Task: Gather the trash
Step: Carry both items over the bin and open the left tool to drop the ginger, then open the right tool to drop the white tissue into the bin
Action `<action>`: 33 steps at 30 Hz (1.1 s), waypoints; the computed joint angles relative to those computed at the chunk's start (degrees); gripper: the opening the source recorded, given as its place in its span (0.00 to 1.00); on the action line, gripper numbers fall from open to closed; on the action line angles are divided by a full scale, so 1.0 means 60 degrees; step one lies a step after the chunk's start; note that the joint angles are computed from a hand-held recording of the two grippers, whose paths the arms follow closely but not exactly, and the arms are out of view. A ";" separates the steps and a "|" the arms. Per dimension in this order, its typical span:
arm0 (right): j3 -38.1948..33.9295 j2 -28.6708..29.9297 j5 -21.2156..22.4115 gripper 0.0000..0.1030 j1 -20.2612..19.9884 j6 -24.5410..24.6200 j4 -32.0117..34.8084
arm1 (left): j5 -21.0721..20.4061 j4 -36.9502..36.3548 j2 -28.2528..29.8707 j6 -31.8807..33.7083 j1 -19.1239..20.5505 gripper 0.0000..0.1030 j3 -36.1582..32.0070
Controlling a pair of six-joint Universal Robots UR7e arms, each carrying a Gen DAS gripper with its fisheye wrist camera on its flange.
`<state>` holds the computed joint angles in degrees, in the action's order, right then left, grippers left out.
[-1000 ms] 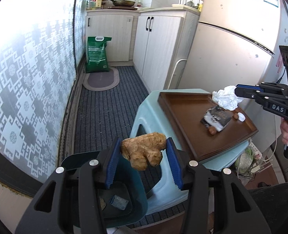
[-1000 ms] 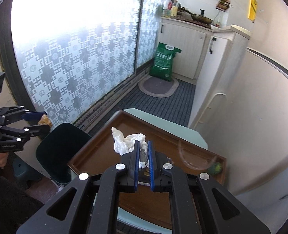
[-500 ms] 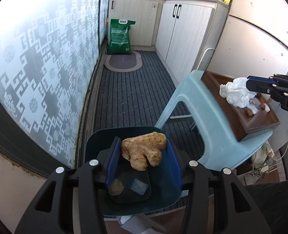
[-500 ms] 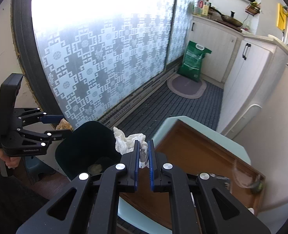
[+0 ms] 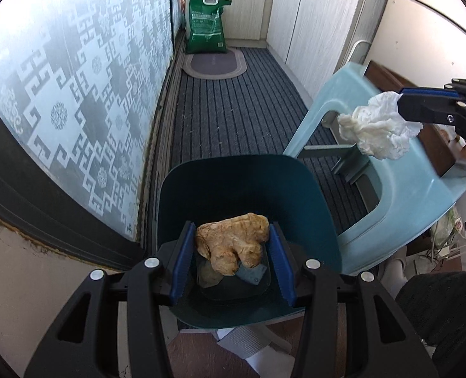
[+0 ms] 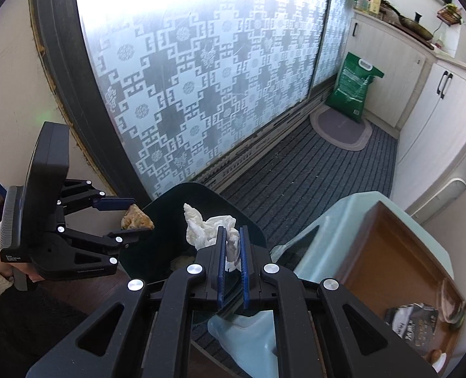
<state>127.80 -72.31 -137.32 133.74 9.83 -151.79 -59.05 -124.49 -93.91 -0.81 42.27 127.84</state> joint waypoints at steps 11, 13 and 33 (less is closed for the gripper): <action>-0.0224 0.0752 0.0443 0.08 -0.0465 0.0344 0.0830 | 0.0145 0.0621 0.0176 0.0203 0.0327 0.50 0.0042; -0.0235 0.0846 0.0494 0.08 -0.0559 0.0362 0.0901 | 0.0132 0.0612 0.0124 0.0212 0.0310 0.50 0.0047; -0.0157 0.1336 0.0930 0.08 -0.1117 0.0354 0.0868 | -0.0151 0.0074 -0.0489 -0.0083 -0.0014 0.16 -0.0246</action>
<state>126.86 -64.30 -131.74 127.04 11.96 -146.58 -59.95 -124.04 -96.85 -1.31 42.18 126.36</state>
